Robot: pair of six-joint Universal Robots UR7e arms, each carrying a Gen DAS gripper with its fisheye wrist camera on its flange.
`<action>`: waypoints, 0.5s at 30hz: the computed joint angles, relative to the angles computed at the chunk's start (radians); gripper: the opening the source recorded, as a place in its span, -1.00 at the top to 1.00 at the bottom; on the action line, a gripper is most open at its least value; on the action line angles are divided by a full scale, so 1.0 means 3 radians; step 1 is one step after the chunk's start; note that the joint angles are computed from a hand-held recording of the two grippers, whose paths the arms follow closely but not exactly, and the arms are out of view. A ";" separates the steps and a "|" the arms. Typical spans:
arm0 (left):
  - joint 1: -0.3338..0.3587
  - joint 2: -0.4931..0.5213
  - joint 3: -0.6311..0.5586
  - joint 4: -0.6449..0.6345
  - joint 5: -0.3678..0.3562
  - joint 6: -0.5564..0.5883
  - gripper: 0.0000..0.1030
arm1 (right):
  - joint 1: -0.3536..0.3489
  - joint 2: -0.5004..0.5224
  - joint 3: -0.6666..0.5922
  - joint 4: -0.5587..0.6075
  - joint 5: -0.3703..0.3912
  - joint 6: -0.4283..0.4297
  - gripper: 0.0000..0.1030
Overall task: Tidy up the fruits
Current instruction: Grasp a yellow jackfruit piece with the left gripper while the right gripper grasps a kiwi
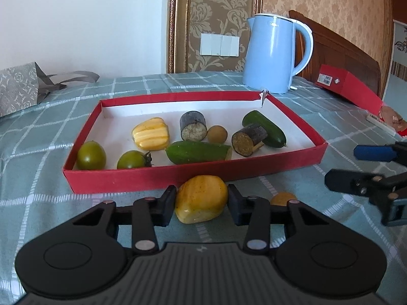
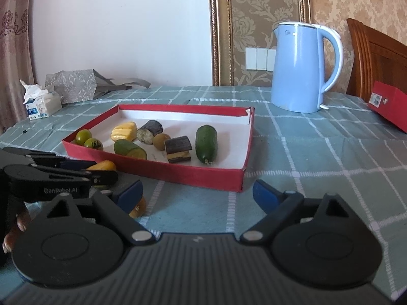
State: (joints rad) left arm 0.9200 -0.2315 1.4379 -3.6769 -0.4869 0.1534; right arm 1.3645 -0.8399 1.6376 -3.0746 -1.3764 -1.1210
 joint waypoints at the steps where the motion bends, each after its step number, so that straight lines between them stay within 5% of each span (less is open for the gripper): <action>1: -0.0004 0.0001 0.0002 -0.0016 0.0016 0.0003 0.20 | 0.0002 0.0000 -0.0004 0.0035 -0.0017 -0.0018 -0.68; 15: -0.0079 0.0001 0.0158 -0.0501 0.0196 0.0133 0.20 | 0.0103 0.0016 0.0079 0.0308 -0.0143 -0.0436 -0.26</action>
